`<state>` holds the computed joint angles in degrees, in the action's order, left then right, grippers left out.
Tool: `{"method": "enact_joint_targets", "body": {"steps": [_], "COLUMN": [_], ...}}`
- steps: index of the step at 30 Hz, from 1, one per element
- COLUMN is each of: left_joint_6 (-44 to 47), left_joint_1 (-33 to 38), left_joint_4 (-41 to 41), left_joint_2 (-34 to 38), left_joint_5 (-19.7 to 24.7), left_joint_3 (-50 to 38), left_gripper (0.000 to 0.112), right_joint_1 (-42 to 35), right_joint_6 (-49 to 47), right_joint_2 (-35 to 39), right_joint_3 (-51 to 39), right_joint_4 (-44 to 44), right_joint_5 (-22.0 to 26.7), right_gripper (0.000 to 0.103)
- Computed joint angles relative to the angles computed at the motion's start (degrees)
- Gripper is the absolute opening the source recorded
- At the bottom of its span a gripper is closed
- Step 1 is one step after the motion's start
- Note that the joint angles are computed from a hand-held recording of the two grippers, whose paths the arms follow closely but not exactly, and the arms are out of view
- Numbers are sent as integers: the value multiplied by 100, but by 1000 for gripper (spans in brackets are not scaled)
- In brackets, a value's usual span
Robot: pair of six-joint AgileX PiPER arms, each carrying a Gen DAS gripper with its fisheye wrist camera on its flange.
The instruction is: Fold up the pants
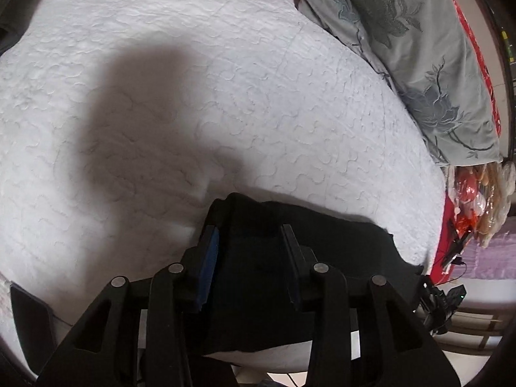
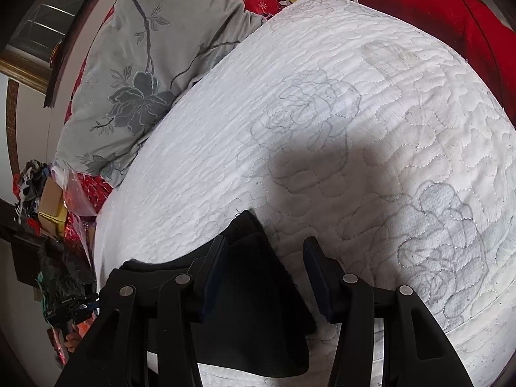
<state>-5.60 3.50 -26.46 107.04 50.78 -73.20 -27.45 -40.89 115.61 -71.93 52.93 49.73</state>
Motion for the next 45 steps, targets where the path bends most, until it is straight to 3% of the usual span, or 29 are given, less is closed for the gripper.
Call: {"method": "enact_joint_targets", "body": {"steps": [3, 4, 5, 6, 7, 9, 11, 12, 18, 20, 22, 25, 27, 30, 31, 32, 34, 36, 41, 45], "left_joint_6": [28, -113, -212, -400, -475, -345, -609, -812, -1529, -2130, -2298, -1958, -1892, -1799, -1904, -2008, -2253, -2495, -2836, -3448], "left_joint_1": [-67, -116, -131, -146, -121, 8, -108, -160, -287, -418, -389, -9, 46, -517, -816, -1258, -2040, -2953, -4303, -4707], "left_joint_4": [-136, -70, 26, 183, 111, -245, 140, 394, 802, 1432, 1741, 1206, 1000, 612, 548, 388, 185, 5, -1045, -1406], "left_joint_2": [13, -36, -113, -151, -221, -596, -776, -670, -488, -547, -679, -1041, -1370, -1711, -1739, -1685, -1399, -707, 1379, 2444], "left_joint_5": [-215, -371, -412, -454, -498, -619, -880, -798, -995, -916, -822, -961, -1057, -965, -962, -998, -1061, -1005, -415, -372], "left_joint_3": [48, 124, 206, 273, 382, 722, 833, 729, 770, 740, 784, 1174, 1393, 1465, 1457, 1394, 1120, 400, -1986, -3284], "left_gripper": [35, 23, 9, 5, 5, 4, 4, 4, 4, 4, 4, 4, 4, 9, 19, 37, 58, 58, 58, 58], "right_joint_1": [39, 68, 95, 147, 196, 371, 347, 286, 388, 391, 376, 108, -49, -239, -288, -308, -394, -522, -674, -785], "right_joint_6": [-101, -131, -168, -155, -123, 89, -52, -241, 256, 300, 370, -16, -157, -276, -275, -251, -241, -303, -279, -264], "right_joint_2": [10, 16, 9, -4, 5, -42, -182, -231, 111, 133, 61, -119, -255, -300, -276, -266, -237, -200, -52, 197], "right_joint_3": [-31, -52, -53, -51, -72, -120, -107, -130, -337, -302, -229, -49, 84, 178, 156, 141, 120, 108, -111, -428], "right_joint_4": [-7, -23, -41, -115, -210, -496, -170, 103, -208, -285, -422, -63, 46, 106, 69, 37, 41, 176, 55, -12], "right_joint_5": [-11, -28, -64, -141, -170, -342, -317, -211, -387, -495, -605, -337, -219, -29, 77, 127, 286, 518, 1007, 1360], "right_gripper": [51, 48, 44, 26, 16, 15, 12, 9, 10, 14, 26, 26, 34, 43, 44, 44, 50, 56, 63, 63]}}
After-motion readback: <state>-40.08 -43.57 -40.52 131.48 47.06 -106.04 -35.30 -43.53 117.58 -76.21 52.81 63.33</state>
